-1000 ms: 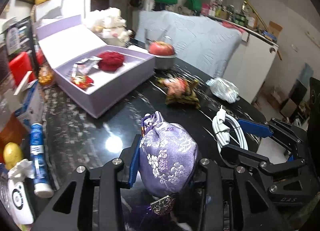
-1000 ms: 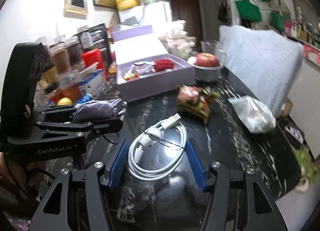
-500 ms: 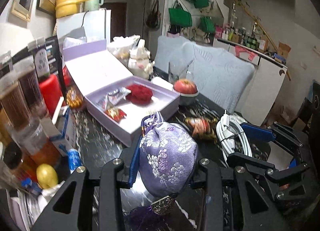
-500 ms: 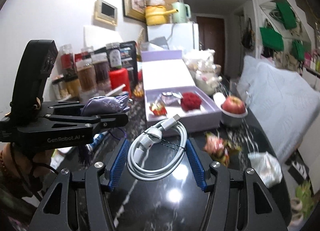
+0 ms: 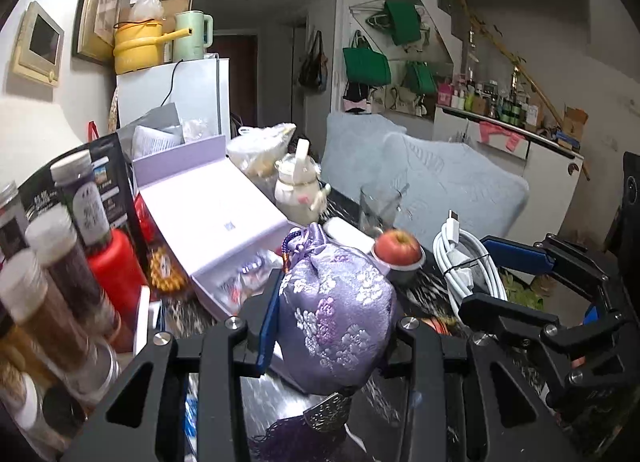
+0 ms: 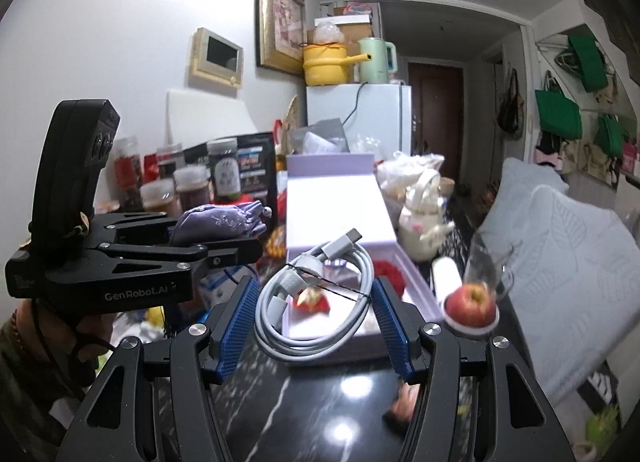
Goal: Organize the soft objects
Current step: 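Carry the purple pouch and white cable with both grippers over the gift box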
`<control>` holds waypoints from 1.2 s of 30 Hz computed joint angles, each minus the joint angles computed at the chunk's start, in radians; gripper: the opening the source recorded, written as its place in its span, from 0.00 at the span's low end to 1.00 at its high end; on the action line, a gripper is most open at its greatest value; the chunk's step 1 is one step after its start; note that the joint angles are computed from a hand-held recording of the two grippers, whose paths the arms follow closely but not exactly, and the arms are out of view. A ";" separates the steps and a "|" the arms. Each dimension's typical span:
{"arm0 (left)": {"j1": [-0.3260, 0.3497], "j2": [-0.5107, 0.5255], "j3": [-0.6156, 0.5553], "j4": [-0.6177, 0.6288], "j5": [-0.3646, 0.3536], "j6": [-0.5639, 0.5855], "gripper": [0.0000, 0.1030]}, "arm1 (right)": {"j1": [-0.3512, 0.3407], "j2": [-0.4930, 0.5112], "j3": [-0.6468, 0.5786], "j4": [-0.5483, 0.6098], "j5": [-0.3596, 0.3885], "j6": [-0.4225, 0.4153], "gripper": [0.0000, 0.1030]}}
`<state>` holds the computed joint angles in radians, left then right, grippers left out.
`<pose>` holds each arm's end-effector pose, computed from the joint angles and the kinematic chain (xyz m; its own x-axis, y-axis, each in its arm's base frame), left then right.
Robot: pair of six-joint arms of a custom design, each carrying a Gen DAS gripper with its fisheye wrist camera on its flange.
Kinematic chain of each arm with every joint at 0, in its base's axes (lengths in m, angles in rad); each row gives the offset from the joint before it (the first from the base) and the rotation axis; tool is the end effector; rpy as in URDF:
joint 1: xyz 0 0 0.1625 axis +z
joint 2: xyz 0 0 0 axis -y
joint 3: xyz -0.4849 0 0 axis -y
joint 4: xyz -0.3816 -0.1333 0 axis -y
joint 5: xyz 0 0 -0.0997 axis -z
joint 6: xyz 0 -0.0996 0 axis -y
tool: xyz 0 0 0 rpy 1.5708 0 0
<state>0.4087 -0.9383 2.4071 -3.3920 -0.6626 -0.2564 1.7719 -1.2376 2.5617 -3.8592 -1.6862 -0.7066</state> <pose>-0.3198 -0.3693 0.1509 -0.6964 0.3468 -0.6282 0.7078 0.4765 -0.5215 0.1973 -0.3577 0.2762 -0.6807 -0.4430 0.5834 -0.7308 0.3561 -0.5823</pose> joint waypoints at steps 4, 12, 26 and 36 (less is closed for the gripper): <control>0.046 0.001 -0.066 -0.001 0.000 0.077 0.36 | 0.008 0.010 -0.080 0.054 -0.001 -0.015 0.57; 0.131 0.039 -0.213 -0.031 0.034 0.241 0.36 | 0.030 0.054 -0.252 0.181 -0.040 -0.028 0.57; 0.281 0.123 -0.433 0.104 -0.031 0.323 0.36 | -0.006 0.169 -0.500 0.329 -0.072 -0.083 0.57; 0.356 0.187 -0.538 0.229 -0.020 0.300 0.36 | -0.038 0.247 -0.595 0.411 -0.089 -0.067 0.57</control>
<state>0.7643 -0.7511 1.8693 -3.1629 -0.6823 0.0433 1.7338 -0.9910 1.9669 -3.4483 -1.7751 -0.7736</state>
